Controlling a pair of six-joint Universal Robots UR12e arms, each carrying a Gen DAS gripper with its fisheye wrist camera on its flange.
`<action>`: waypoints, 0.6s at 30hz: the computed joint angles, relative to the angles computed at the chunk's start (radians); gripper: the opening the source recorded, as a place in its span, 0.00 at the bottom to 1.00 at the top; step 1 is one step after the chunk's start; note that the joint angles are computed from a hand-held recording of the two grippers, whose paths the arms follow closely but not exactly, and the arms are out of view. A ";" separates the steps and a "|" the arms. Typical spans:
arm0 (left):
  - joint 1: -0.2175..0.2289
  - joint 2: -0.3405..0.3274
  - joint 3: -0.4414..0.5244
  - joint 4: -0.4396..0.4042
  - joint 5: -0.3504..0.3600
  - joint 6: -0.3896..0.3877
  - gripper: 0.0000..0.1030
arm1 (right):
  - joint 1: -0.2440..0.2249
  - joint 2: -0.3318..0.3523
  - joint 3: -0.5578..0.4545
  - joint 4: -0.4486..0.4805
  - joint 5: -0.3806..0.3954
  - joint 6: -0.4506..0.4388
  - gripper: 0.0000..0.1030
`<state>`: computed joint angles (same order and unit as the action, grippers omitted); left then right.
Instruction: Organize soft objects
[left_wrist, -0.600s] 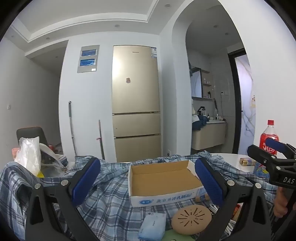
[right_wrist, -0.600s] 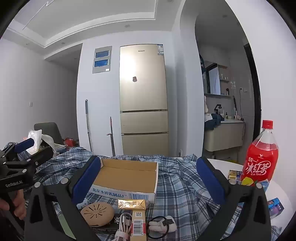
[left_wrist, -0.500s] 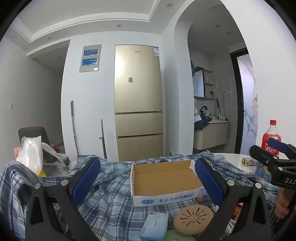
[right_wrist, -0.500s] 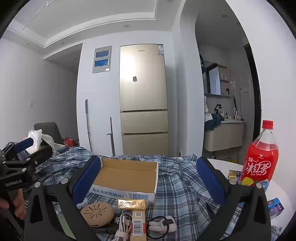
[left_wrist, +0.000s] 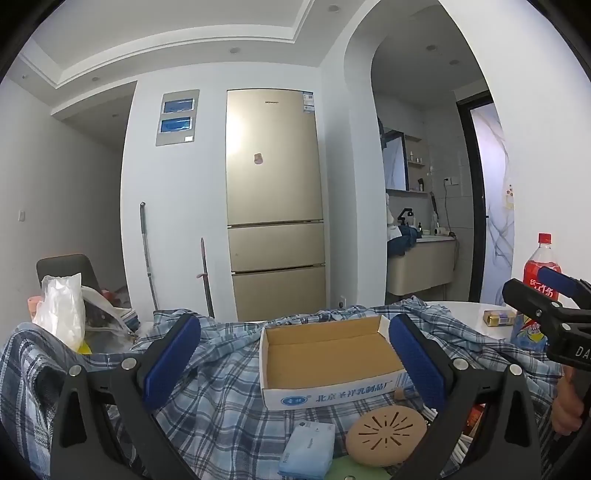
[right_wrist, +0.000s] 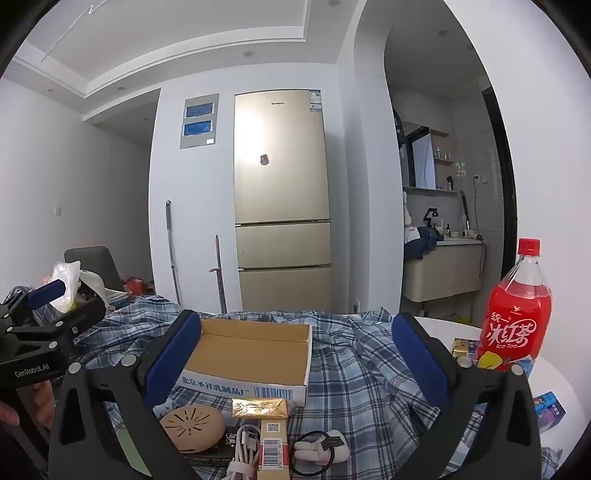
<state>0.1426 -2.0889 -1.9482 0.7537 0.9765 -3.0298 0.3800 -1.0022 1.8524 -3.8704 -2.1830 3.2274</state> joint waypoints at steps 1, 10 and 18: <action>0.000 0.000 0.000 -0.001 -0.002 0.003 1.00 | 0.002 0.000 0.001 -0.008 0.003 -0.008 1.00; 0.002 0.005 0.003 -0.034 -0.016 0.003 1.00 | 0.004 0.012 -0.009 -0.006 0.022 -0.051 1.00; 0.007 0.008 0.003 -0.043 -0.045 0.010 1.00 | 0.005 0.013 -0.010 -0.008 0.022 -0.054 1.00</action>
<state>0.1493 -2.0810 -1.9453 0.7108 0.9310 -3.0198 0.3855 -0.9890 1.8421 -3.8786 -2.1607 3.1732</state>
